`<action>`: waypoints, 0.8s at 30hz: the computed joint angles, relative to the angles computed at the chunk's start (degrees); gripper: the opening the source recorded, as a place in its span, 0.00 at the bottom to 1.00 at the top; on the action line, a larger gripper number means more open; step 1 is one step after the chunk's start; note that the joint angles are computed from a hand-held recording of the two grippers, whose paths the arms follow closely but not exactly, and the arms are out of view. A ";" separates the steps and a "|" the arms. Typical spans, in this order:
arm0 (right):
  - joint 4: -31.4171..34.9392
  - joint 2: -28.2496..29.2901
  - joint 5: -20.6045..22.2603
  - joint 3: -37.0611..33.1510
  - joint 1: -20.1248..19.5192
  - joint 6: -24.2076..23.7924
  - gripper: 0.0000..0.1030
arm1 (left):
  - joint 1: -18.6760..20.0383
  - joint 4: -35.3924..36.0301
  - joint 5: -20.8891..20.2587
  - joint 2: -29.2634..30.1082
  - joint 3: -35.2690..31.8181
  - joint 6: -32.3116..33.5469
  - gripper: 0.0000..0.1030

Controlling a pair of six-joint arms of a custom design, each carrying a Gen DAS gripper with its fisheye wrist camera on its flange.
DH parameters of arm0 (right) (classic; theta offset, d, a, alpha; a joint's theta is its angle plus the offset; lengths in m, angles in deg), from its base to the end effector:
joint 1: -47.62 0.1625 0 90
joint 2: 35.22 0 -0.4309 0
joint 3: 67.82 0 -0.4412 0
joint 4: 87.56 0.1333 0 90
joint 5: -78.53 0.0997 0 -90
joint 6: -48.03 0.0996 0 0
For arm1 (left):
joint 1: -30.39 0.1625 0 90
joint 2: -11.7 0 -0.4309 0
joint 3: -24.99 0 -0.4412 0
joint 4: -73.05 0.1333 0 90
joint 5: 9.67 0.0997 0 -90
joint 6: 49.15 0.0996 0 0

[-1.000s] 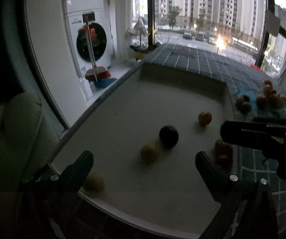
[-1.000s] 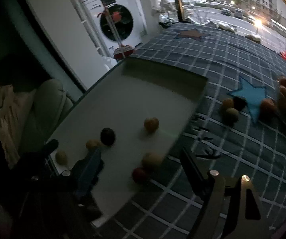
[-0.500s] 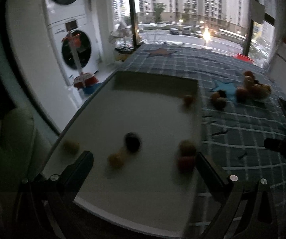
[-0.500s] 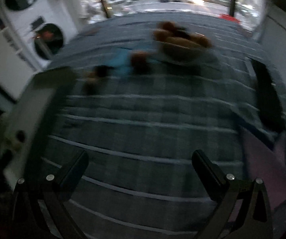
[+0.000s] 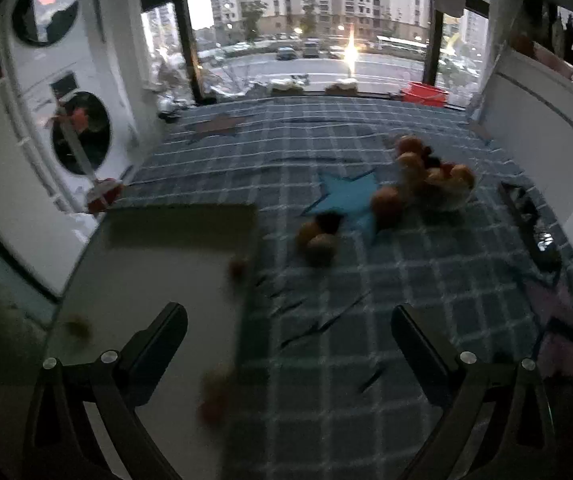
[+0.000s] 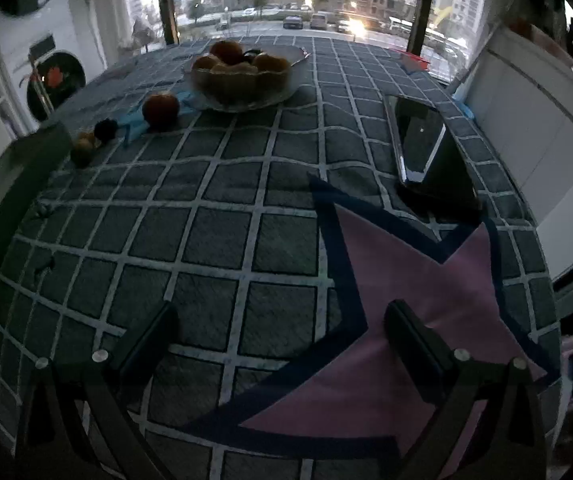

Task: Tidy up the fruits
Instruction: 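Move the left tool to the large orange beside the blue star, then close the left tool around the large orange and lift it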

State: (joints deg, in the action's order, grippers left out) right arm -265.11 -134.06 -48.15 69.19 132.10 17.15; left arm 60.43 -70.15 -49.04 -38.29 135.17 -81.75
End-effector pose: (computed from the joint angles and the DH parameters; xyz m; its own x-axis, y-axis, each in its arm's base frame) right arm 0.0344 -0.4114 0.3393 -0.6798 0.1210 0.7233 -0.3336 0.8274 -0.4518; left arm -0.4034 -0.4762 0.0349 -0.6618 0.2346 -0.7120 0.5967 0.7398 -0.3109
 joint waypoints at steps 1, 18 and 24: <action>-0.13 -0.05 -0.01 0.06 -0.04 -0.19 1.00 | 0.60 -1.16 -0.33 1.88 -1.94 1.44 0.99; -0.49 -0.08 0.04 0.36 0.15 -0.17 1.00 | 6.82 1.39 -1.55 21.57 -25.11 18.28 0.78; -0.49 -0.08 0.05 0.35 0.14 -0.18 1.00 | 7.85 3.01 -4.28 22.35 -26.14 16.62 0.52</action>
